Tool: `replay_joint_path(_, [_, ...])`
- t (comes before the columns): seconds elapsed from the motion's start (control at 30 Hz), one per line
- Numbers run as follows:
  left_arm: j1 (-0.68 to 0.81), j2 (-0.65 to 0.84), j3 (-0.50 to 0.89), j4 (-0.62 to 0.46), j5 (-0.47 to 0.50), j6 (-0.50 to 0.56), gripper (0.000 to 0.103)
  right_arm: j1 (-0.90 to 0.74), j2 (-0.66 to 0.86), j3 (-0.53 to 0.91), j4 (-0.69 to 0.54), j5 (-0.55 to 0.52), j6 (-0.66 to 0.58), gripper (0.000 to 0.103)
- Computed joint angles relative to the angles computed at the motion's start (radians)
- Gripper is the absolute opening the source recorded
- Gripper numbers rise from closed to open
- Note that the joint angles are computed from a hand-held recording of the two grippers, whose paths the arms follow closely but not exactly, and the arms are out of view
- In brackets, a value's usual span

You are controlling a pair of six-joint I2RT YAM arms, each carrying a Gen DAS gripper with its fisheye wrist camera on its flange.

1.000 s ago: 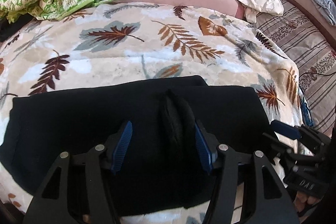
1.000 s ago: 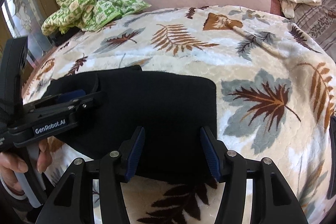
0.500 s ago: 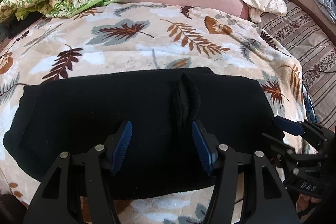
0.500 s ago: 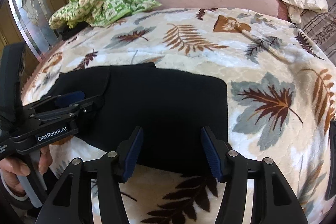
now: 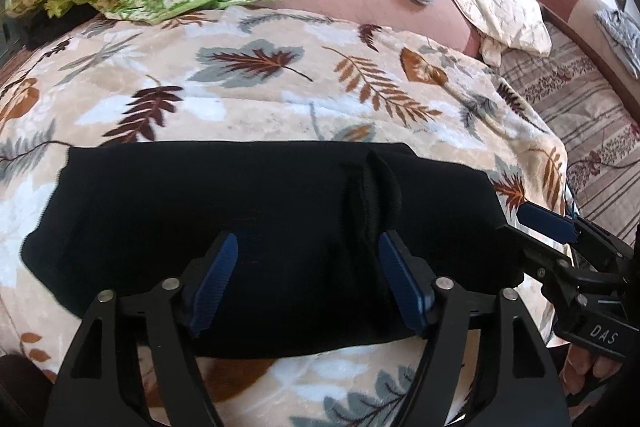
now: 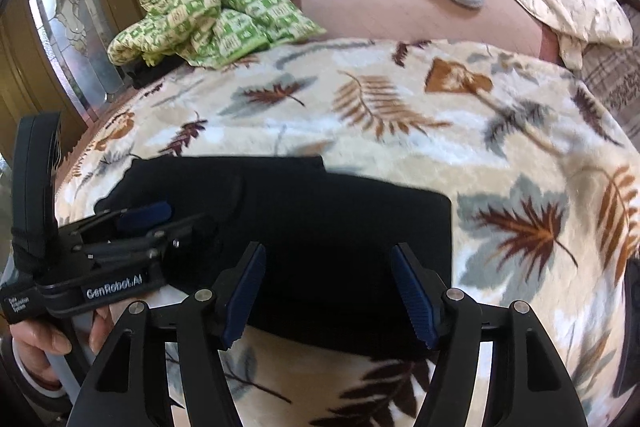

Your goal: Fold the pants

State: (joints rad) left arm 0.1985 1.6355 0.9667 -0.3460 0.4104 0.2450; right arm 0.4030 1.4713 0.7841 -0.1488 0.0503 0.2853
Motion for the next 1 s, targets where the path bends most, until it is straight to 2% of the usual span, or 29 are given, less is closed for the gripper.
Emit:
replay_joint_path(0.1, [0.04,-0.007,0.013,-0.021,0.003,0.009,0.079,0.025,0.027,0.037,0.001,0.002,0.003,0.067])
replay_joint_path(0.57, [0.251,0.011,0.078,-0.116,0.092,0.065,0.081,0.134,0.231,0.241,0.015,-0.047,0.003,0.073])
replay_joint_path(0.8, [0.406,0.081,0.141,-0.209,0.167,0.076,0.083,0.172,0.382,0.439,-0.017,-0.104,-0.049,0.079])
replay_joint_path(1.0, [0.47,0.15,0.157,-0.182,0.17,0.021,0.083,0.224,0.569,0.707,-0.105,-0.149,-0.141,0.081])
